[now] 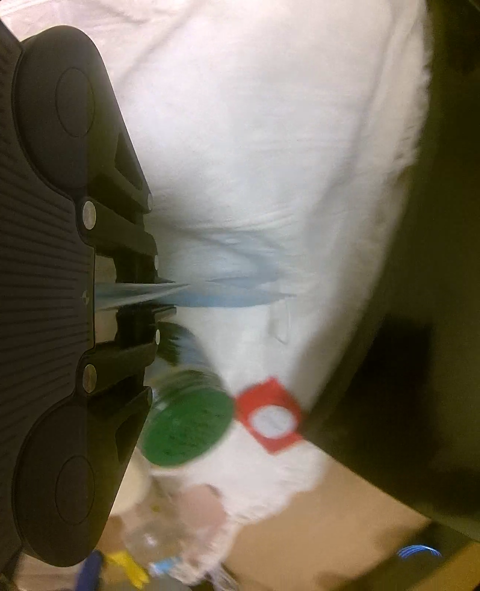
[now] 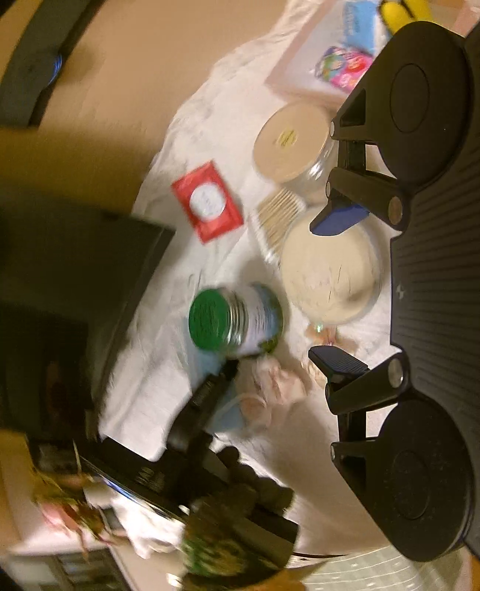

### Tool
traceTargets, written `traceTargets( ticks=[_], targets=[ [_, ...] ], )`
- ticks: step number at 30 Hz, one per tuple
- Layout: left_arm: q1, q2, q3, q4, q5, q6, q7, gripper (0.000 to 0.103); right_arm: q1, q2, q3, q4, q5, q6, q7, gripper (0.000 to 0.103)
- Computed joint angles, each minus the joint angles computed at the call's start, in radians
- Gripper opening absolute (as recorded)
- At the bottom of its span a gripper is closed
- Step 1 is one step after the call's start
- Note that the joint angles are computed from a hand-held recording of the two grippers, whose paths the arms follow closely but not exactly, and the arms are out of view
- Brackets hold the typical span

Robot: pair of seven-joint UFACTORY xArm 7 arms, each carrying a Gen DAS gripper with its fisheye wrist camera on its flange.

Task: Organize soft objects
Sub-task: 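Grasp a blue mask by its ear loop with the left tool while the right tool grasps the pink scrunchie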

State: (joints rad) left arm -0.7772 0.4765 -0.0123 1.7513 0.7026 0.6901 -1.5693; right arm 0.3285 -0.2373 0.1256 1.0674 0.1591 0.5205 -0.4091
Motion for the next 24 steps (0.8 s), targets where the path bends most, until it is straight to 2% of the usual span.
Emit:
traceTargets(
  ticks=[2,5,7,10,13,15,16,17,20,24],
  targets=[
    [-0.020,-0.045,0.028,-0.053,0.072,-0.027,-0.064,0.008,0.023,0.012,0.010,-0.004,0.002,-0.027,-0.042,0.066],
    [-0.036,-0.100,0.035,-0.100,0.190,-0.010,-0.135,0.007,0.067,0.054,0.024,0.008,0.030,-0.074,-0.115,0.066],
    [-0.043,-0.144,0.031,-0.138,0.268,0.010,-0.190,0.007,0.081,0.089,0.050,0.013,0.006,-0.117,-0.122,0.066],
    [-0.037,-0.210,0.008,-0.197,0.334,0.055,-0.244,0.007,0.081,0.172,0.096,0.043,-0.141,-0.166,-0.049,0.066],
    [-0.011,-0.248,-0.029,-0.232,0.345,0.083,-0.255,0.007,0.092,0.266,0.110,0.105,-0.356,-0.156,0.126,0.065],
    [0.001,-0.268,-0.057,-0.250,0.348,0.121,-0.249,0.008,0.114,0.321,0.098,0.168,-0.429,-0.099,0.210,0.053],
    [0.007,-0.276,-0.071,-0.256,0.350,0.142,-0.248,0.007,0.126,0.342,0.092,0.204,-0.445,-0.051,0.240,0.027],
    [0.016,-0.287,-0.084,-0.268,0.349,0.157,-0.248,0.007,0.131,0.351,0.090,0.229,-0.431,-0.014,0.243,0.013],
    [0.049,-0.311,-0.118,-0.291,0.349,0.181,-0.248,0.008,0.114,0.315,0.101,0.231,-0.275,-0.028,0.145,0.008],
    [0.082,-0.286,-0.151,-0.231,0.350,0.206,-0.204,0.007,0.084,0.290,0.097,0.345,-0.028,0.022,0.021,0.008]
  ],
)
